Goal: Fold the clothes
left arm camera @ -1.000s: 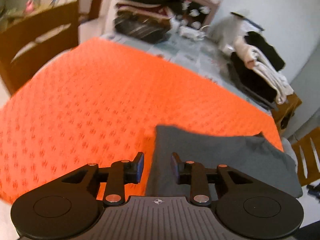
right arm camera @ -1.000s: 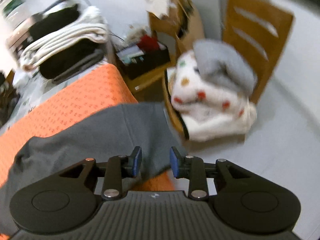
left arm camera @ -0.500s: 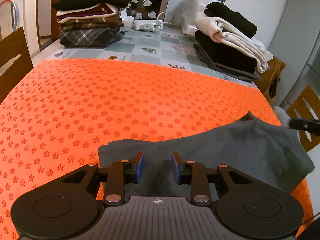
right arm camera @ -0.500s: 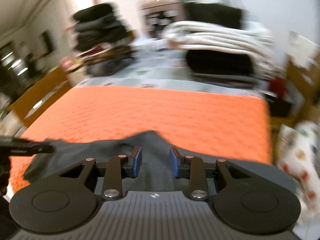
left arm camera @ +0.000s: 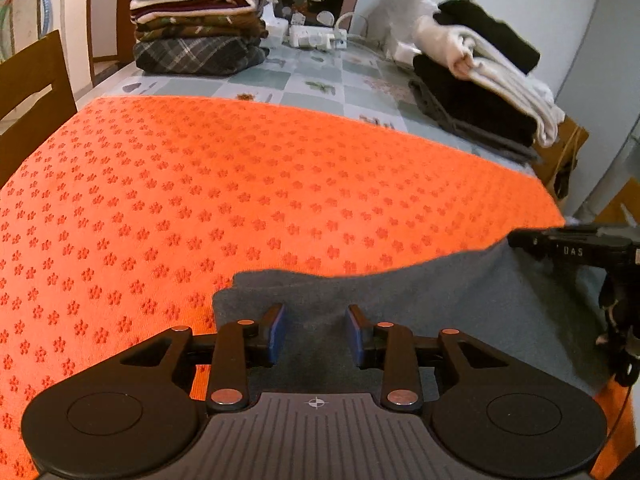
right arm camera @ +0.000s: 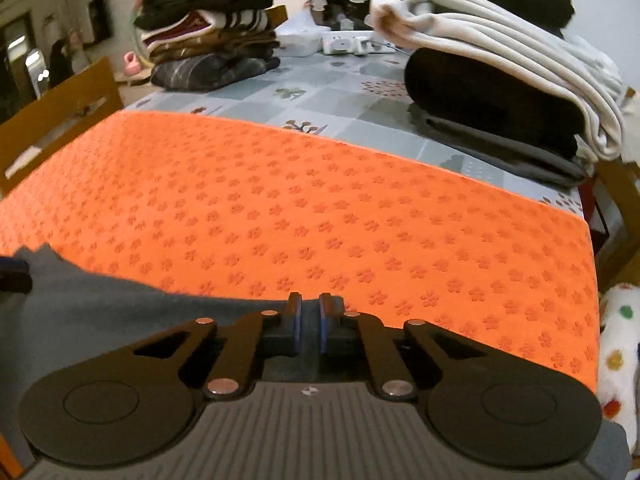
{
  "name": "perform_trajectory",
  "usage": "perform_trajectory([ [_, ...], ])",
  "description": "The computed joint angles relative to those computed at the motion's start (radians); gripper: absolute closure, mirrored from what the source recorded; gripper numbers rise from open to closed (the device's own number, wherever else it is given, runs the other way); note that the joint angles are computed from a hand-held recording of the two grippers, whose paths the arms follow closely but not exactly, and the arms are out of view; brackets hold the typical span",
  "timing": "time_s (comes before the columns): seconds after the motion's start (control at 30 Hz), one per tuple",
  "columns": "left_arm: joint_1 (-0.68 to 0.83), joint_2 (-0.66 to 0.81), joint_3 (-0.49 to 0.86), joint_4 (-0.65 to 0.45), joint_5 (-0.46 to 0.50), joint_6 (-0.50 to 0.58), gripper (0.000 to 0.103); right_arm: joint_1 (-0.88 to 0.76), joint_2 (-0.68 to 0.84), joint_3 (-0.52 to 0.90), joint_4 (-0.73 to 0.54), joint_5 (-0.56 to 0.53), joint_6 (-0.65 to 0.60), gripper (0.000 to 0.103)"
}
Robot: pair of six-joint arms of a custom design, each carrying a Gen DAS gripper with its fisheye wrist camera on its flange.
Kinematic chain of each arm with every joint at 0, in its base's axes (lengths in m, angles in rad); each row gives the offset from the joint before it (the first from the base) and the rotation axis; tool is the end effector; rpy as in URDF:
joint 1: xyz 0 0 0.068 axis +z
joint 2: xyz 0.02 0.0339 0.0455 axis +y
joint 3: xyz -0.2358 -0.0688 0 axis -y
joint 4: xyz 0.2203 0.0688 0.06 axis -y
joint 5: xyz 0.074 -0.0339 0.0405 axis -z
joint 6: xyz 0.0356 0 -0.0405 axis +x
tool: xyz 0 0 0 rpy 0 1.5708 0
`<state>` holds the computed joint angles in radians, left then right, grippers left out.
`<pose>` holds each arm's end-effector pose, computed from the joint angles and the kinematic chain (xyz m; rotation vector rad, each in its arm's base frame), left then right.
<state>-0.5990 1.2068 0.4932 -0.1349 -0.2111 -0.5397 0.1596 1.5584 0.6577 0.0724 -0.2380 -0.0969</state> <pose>0.1808 -0.1144 0.1534 -0.0250 2.4126 -0.2758 0.2695 0.0519 0.1339 -0.4159 2.3554 0.3147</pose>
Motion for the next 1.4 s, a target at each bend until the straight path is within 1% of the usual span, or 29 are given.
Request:
perform_trajectory([
  [0.03, 0.006, -0.025, -0.003, -0.005, 0.000, -0.002, 0.054, -0.010, -0.016, -0.011, -0.001, -0.010, 0.002, 0.091],
  [0.1, 0.025, -0.079, -0.007, -0.024, 0.001, 0.003, 0.052, -0.017, -0.070, -0.026, -0.029, -0.007, 0.008, 0.089],
  [0.17, 0.077, -0.119, -0.007, -0.048, 0.043, 0.041, 0.050, -0.037, -0.135, -0.040, -0.073, -0.021, 0.022, 0.085],
  [0.2, 0.110, -0.134, -0.007, -0.058, 0.074, 0.066, 0.050, -0.043, -0.174, -0.049, -0.097, -0.026, 0.033, 0.081],
  [0.23, 0.150, -0.143, -0.009, -0.064, 0.117, 0.096, 0.048, -0.049, -0.219, -0.063, -0.121, -0.029, 0.045, 0.075],
  [0.4, 0.368, -0.109, 0.023, -0.119, 0.387, 0.272, 0.046, -0.072, -0.452, -0.112, -0.298, -0.082, 0.100, 0.066],
  [0.47, 0.437, -0.078, 0.045, -0.151, 0.473, 0.358, 0.044, -0.051, -0.551, -0.138, -0.368, -0.074, 0.132, 0.064],
  [0.53, 0.490, -0.045, 0.071, -0.186, 0.533, 0.434, 0.044, -0.005, -0.650, -0.166, -0.435, -0.042, 0.176, 0.062],
  [0.6, 0.539, -0.017, 0.098, -0.220, 0.587, 0.518, 0.044, 0.079, -0.749, -0.192, -0.495, 0.028, 0.244, 0.061],
  [0.67, 0.580, 0.006, 0.123, -0.245, 0.631, 0.609, 0.044, 0.212, -0.841, -0.214, -0.550, 0.138, 0.347, 0.060],
  [0.7, 0.601, 0.023, 0.142, -0.262, 0.657, 0.663, 0.044, 0.296, -0.873, -0.218, -0.576, 0.211, 0.412, 0.060],
  [0.8, 0.655, 0.089, 0.215, -0.324, 0.726, 0.838, 0.044, 0.620, -0.917, -0.219, -0.644, 0.489, 0.672, 0.059],
  [0.83, 0.675, 0.116, 0.245, -0.353, 0.754, 0.904, 0.043, 0.733, -0.896, -0.208, -0.661, 0.585, 0.771, 0.059],
  [0.9, 0.717, 0.174, 0.311, -0.422, 0.810, 1.045, 0.043, 0.957, -0.798, -0.165, -0.697, 0.773, 0.989, 0.057],
  [0.97, 0.761, 0.239, 0.387, -0.504, 0.861, 1.189, 0.043, 1.133, -0.631, -0.089, -0.732, 0.910, 1.200, 0.057],
  [1.03, 0.802, 0.304, 0.464, -0.585, 0.906, 1.327, 0.042, 1.253, -0.448, 0.012, -0.778, 0.992, 1.381, 0.057],
  [1.1, 0.836, 0.356, 0.529, -0.647, 0.941, 1.437, 0.041, 1.318, -0.272, 0.128, -0.802, 1.031, 1.486, 0.057],
  [1.17, 0.873, 0.396, 0.583, -0.700, 0.974, 1.519, 0.041, 1.347, -0.124, 0.244, -0.811, 1.052, 1.528, 0.057],
  [1.23, 0.911, 0.422, 0.623, -0.747, 1.003, 1.581, 0.041, 1.346, 0.014, 0.373, -0.805, 1.060, 1.516, 0.056],
  [1.3, 0.950, 0.437, 0.651, -0.793, 1.027, 1.627, 0.040, 1.327, 0.123, 0.485, -0.775, 1.060, 1.447, 0.054],
  [1.33, 0.970, 0.444, 0.663, -0.815, 1.037, 1.648, 0.040, 1.314, 0.171, 0.535, -0.753, 1.057, 1.403, 0.048],
  [1.4, 1.011, 0.452, 0.681, -0.858, 1.053, 1.693, 0.040, 1.282, 0.270, 0.642, -0.721, 1.040, 1.309, 0.047],
])
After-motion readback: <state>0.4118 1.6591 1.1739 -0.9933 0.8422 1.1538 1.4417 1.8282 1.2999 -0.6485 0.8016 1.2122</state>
